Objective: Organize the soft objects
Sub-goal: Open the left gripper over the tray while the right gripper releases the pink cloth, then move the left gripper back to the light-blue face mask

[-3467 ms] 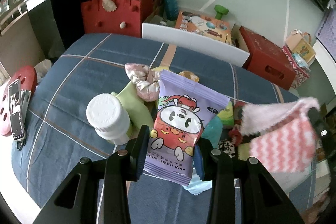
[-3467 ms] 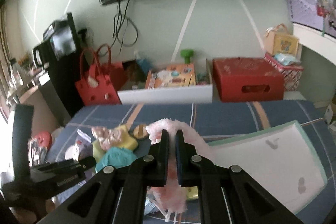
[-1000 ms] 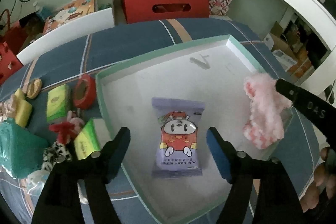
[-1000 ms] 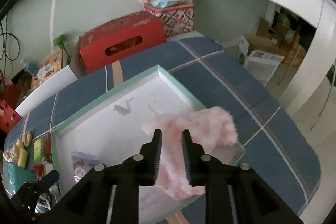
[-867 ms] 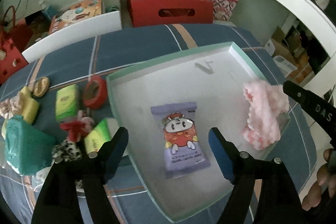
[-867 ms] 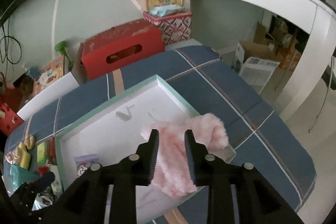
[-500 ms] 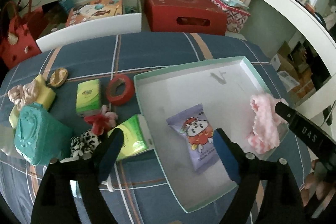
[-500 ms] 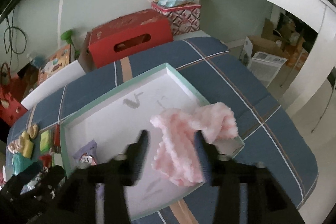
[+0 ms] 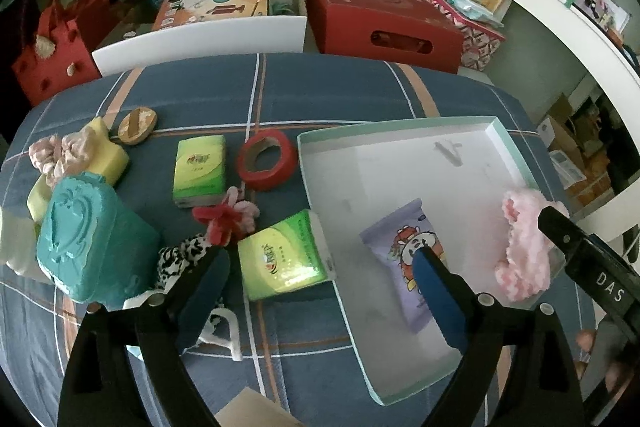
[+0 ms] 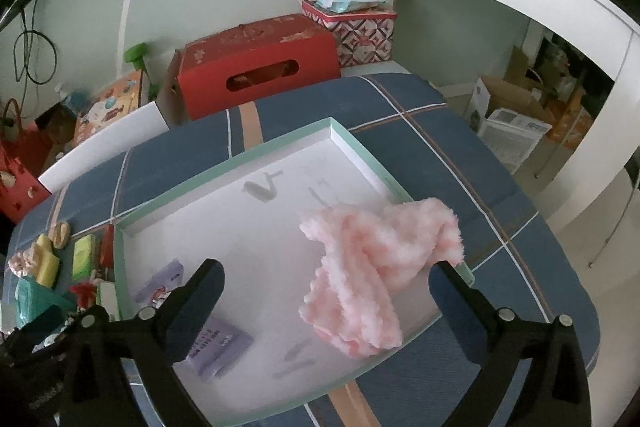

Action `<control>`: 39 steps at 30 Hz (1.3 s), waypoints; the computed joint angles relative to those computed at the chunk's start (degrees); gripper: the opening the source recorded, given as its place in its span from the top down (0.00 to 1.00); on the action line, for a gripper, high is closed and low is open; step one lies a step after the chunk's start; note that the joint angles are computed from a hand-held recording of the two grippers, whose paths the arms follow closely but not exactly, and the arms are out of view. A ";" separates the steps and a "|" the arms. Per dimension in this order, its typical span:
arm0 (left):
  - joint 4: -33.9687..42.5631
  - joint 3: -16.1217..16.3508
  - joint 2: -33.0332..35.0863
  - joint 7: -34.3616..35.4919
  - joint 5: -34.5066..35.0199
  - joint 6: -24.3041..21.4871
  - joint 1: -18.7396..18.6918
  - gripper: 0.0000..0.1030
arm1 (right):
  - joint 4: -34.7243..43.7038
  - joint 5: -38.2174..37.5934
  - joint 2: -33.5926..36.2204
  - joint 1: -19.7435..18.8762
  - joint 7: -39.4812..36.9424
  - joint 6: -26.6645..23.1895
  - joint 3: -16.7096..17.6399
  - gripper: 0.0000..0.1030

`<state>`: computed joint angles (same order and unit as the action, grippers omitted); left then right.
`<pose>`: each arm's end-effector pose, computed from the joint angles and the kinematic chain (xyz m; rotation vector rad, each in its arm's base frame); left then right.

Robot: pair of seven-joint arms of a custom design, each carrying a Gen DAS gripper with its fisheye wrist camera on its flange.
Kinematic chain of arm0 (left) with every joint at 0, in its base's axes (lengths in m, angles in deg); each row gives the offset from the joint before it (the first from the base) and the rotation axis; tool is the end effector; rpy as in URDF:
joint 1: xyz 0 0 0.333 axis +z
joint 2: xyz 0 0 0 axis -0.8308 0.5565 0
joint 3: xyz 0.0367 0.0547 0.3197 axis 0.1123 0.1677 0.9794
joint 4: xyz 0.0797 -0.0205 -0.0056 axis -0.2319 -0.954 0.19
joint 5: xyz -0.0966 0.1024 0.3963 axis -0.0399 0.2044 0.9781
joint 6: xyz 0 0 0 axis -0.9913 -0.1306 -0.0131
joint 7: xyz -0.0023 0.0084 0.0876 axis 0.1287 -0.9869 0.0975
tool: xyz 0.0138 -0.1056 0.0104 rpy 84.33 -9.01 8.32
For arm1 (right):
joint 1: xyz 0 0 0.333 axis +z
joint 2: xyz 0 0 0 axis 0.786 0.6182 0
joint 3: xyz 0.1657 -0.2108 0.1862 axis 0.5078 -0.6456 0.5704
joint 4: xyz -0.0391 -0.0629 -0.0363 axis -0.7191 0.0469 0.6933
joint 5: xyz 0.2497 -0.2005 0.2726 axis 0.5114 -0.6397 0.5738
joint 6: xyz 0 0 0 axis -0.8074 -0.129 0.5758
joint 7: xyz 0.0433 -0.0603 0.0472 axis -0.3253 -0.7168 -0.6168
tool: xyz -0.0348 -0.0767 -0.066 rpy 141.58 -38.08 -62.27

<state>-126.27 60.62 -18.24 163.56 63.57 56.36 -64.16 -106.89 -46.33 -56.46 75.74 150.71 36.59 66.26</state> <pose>0.5602 -0.1815 0.5469 -1.9023 2.1197 -0.6780 0.5286 0.3119 0.5642 -1.4996 2.2484 -0.6951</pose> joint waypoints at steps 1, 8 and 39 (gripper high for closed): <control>-0.16 0.10 -0.20 0.04 -0.28 -0.04 0.03 0.10 | 0.31 -0.11 0.21 0.08 -0.05 -0.20 0.07 0.00; -2.56 0.68 -2.88 0.19 -0.77 1.86 0.47 0.09 | 1.45 -0.85 1.12 1.07 -0.43 1.59 0.39 0.00; -16.37 8.08 -15.67 -2.85 -6.02 1.67 8.33 0.09 | 11.40 5.32 12.11 11.81 -12.82 7.46 0.26 0.00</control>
